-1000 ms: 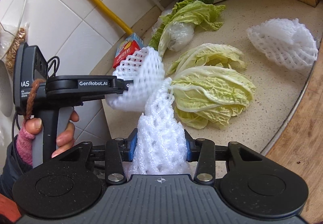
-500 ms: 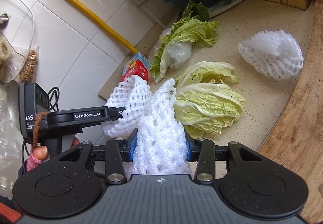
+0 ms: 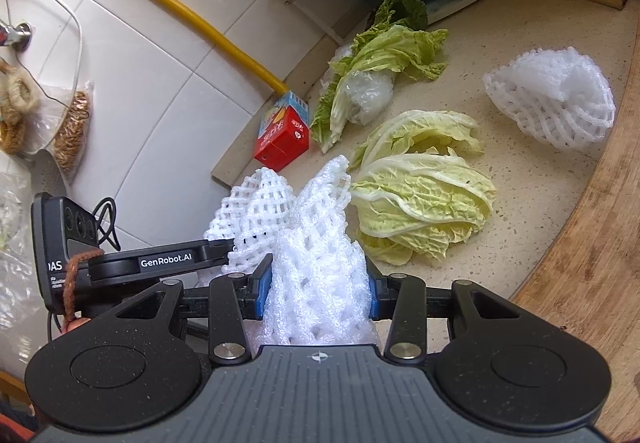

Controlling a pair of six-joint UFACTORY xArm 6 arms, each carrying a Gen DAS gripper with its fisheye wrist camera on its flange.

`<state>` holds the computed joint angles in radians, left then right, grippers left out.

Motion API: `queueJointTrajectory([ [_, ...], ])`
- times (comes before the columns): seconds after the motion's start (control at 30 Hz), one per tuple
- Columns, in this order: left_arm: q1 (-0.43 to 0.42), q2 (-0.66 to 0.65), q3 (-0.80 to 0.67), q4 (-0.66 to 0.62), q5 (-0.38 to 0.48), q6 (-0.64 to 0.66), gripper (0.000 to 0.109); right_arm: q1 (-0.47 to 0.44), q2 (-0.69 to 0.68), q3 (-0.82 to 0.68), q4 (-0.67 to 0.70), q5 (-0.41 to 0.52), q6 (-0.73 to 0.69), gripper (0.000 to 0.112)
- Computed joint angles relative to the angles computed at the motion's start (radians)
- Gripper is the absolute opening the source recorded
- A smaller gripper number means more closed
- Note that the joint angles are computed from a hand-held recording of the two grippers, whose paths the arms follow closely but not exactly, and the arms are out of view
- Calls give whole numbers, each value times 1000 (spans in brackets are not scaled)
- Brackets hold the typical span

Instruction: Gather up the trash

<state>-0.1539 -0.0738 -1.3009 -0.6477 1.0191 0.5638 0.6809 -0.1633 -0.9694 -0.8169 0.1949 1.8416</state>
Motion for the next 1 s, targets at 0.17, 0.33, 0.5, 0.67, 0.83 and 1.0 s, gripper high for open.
queueJointTrajectory([
  [0.17,18,-5,2,-34,13,29,11,6,17,-29,-10,9,-12,50],
  [0.33,36,3,-17,-55,47,64,11,23,43,-60,17,36,-23,50],
  [0.5,58,-7,-20,-66,72,94,11,40,68,-99,-8,51,1,50],
  [0.67,88,-17,-21,-84,78,108,11,52,95,-140,-7,59,-10,50],
  [0.83,120,-34,-11,-95,85,119,11,64,134,-185,36,52,-69,50],
  [1.0,141,-43,-9,-102,89,136,11,77,182,-237,88,43,-137,50],
])
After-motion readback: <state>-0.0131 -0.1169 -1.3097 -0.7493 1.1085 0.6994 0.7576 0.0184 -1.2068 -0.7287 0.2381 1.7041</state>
